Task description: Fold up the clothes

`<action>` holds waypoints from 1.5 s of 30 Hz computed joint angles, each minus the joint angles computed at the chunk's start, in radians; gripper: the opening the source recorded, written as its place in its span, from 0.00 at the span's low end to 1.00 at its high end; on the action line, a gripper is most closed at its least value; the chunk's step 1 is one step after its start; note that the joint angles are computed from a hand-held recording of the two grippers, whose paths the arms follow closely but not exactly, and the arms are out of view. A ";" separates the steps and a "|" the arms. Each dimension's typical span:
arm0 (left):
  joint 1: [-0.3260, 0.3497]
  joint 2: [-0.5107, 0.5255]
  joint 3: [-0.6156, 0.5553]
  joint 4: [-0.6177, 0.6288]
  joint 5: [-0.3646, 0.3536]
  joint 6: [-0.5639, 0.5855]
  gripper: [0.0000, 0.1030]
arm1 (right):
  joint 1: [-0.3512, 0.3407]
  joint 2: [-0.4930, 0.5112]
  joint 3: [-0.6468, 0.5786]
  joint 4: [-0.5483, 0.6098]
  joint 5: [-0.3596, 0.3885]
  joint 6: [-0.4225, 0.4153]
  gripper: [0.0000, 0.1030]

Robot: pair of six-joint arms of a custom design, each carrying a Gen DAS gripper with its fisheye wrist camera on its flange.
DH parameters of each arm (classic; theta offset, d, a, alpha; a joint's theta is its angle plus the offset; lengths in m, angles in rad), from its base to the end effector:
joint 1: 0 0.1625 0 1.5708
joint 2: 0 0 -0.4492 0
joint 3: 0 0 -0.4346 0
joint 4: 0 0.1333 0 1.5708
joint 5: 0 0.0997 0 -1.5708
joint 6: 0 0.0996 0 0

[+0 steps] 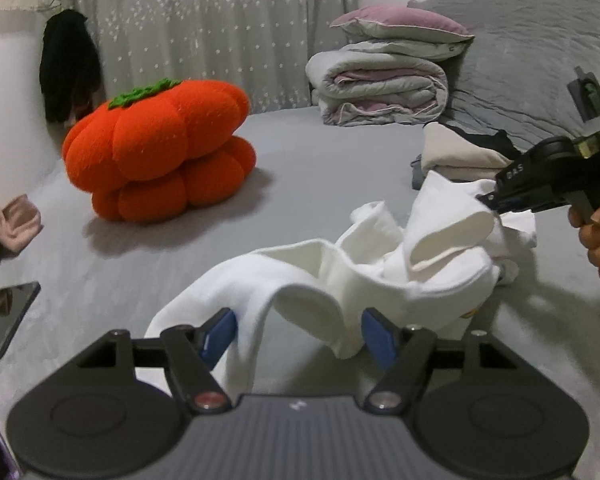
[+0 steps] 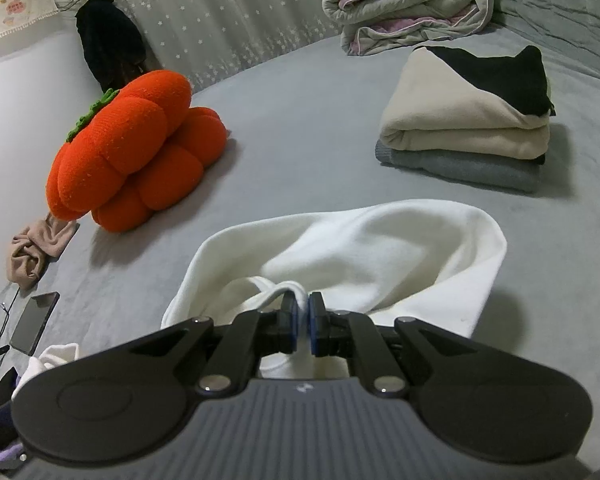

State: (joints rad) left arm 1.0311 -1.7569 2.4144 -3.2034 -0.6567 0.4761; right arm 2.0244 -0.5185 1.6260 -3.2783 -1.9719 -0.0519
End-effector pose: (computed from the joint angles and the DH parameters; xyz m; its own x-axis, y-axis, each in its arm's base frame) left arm -0.0066 -0.4240 0.3868 -0.6328 -0.0004 -0.7743 0.6507 0.5418 -0.5320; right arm 0.3997 -0.6044 -0.0231 -0.9041 -0.2435 0.3511 -0.4091 0.7302 -0.5472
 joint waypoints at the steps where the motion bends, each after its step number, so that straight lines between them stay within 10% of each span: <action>1: -0.005 0.000 -0.001 -0.003 0.000 0.005 0.69 | 0.000 -0.001 0.002 -0.002 0.003 -0.001 0.07; 24: 0.029 0.169 -0.018 -0.079 -0.125 0.096 0.69 | 0.005 -0.004 0.010 -0.025 0.001 -0.016 0.07; 33: 0.098 0.228 -0.020 -0.191 -0.211 0.073 0.17 | 0.009 0.003 0.014 -0.036 -0.033 -0.065 0.07; 45: 0.130 0.255 -0.047 -0.329 -0.216 -0.003 0.10 | 0.058 0.067 0.016 -0.171 -0.154 -0.194 0.07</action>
State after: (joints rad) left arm 1.1614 -1.5017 2.3674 -3.5319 -0.8731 0.4732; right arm 2.0825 -0.4511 1.6420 -3.4489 -2.1263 -0.2457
